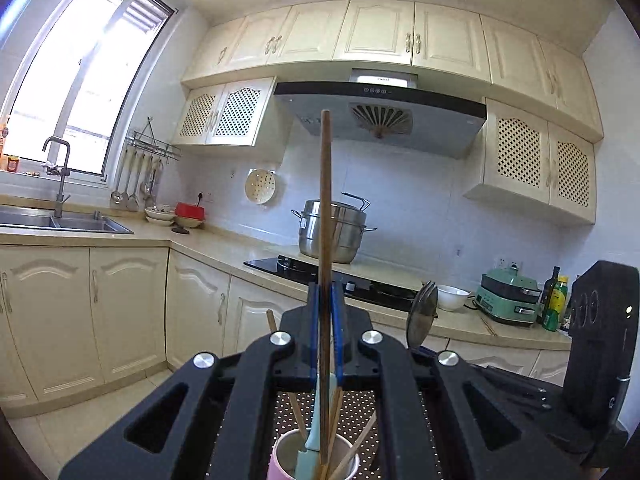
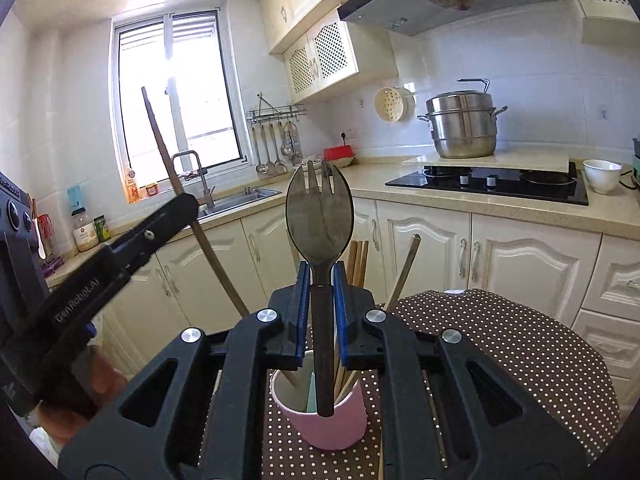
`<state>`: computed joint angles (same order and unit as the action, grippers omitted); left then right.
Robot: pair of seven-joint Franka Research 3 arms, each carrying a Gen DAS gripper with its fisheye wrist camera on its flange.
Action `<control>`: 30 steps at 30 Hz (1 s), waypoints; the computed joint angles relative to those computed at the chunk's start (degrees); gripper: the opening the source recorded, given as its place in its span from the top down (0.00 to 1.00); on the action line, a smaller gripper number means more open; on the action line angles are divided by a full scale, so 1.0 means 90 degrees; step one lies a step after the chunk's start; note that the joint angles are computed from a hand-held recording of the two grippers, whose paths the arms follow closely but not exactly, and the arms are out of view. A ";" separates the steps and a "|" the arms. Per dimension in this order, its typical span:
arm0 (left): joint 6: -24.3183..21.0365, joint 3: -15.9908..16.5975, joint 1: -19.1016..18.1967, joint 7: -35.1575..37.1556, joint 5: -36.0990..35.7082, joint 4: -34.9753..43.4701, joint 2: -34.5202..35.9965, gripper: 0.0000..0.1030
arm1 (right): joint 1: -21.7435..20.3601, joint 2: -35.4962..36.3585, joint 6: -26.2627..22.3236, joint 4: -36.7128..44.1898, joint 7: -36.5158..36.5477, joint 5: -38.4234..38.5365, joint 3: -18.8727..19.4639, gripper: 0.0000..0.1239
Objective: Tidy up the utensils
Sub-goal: 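Lift the slotted spoon and chopstick and lower both into the pink cup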
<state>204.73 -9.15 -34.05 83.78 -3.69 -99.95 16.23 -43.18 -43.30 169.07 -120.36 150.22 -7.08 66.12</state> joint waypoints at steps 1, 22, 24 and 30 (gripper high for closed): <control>-0.0058 0.0049 -0.0046 0.0064 -0.0053 0.0026 0.0047 0.94 | -0.0046 -0.0022 0.0020 0.0000 0.0028 -0.0004 0.0041 0.90; -0.0644 0.0557 -0.0486 0.0252 -0.0133 -0.0448 0.0289 0.94 | -0.0544 -0.0033 0.0382 -0.0089 0.0080 0.0397 0.0558 0.90; -0.0712 0.0427 -0.0330 0.0067 0.0058 -0.0455 0.0264 0.93 | -0.0552 -0.0050 0.0390 -0.0104 0.0073 0.0423 0.0585 0.90; -0.0794 0.0911 -0.0759 0.0108 -0.0123 -0.0549 0.0124 0.66 | -0.0518 0.0046 0.0335 -0.0146 -0.0014 0.0459 0.0621 0.90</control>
<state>197.58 -0.95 -40.88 84.75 -4.80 -104.89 17.34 -47.84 -42.89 172.08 -121.68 150.09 -2.95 71.70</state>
